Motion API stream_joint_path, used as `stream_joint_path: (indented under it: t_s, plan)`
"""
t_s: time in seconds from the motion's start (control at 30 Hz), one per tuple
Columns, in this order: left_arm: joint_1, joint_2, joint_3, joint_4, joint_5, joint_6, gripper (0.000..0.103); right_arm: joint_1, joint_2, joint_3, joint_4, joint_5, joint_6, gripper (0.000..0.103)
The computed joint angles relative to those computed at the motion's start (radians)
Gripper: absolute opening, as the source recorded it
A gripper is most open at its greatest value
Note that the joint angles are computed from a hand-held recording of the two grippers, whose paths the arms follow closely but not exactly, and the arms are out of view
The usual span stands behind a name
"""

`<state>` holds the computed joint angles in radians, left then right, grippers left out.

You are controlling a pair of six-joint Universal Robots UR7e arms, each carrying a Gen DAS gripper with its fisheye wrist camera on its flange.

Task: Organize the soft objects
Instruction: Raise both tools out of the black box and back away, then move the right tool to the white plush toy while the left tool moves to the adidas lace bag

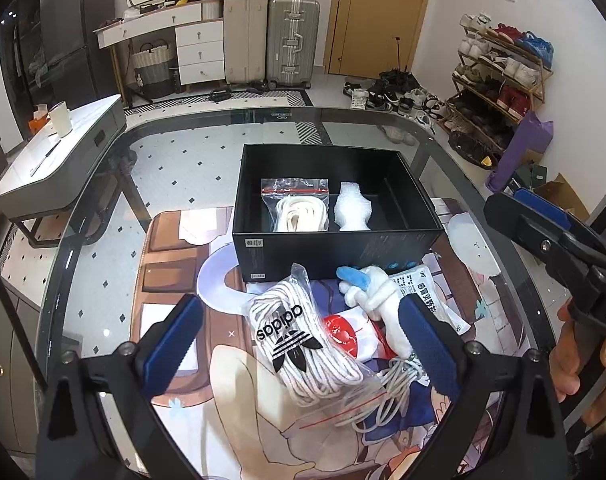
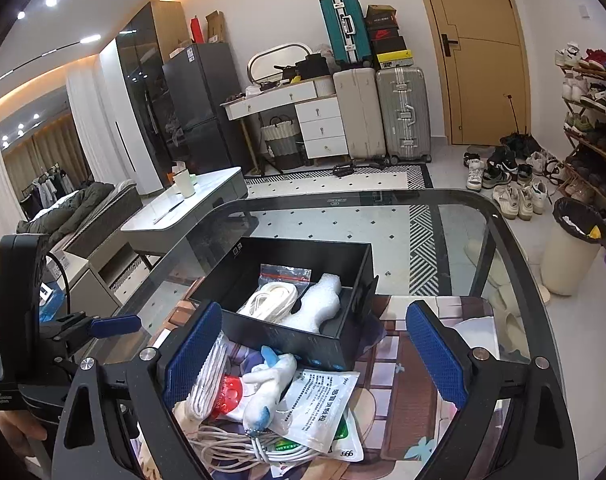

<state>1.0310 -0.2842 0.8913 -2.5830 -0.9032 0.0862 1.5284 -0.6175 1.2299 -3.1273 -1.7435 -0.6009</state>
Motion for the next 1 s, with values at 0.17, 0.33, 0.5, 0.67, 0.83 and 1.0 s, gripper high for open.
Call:
stream_joint_path:
  t_s: [0.17, 0.33, 0.5, 0.67, 0.83, 1.0]
  plan:
    - [-0.003, -0.019, 0.068, -0.097, -0.009, 0.021, 0.099, -0.009, -0.009, 0.046, -0.057, 0.007, -0.020, 0.095]
    - [-0.001, -0.032, 0.121, -0.193, 0.001, 0.050, 0.099, -0.020, -0.016, 0.087, -0.108, 0.033, -0.024, 0.095]
    - [0.008, -0.040, 0.161, -0.280, -0.005, 0.060, 0.099, -0.031, -0.017, 0.117, -0.156, 0.063, -0.033, 0.095]
    - [0.019, -0.033, 0.183, -0.355, -0.008, 0.080, 0.099, -0.042, -0.011, 0.134, -0.192, 0.079, -0.045, 0.095]
    - [0.030, -0.021, 0.180, -0.376, -0.022, 0.090, 0.099, -0.057, 0.004, 0.142, -0.216, 0.092, -0.062, 0.095]
    - [0.038, -0.012, 0.185, -0.402, -0.032, 0.109, 0.099, -0.068, 0.015, 0.139, -0.224, 0.095, -0.064, 0.095]
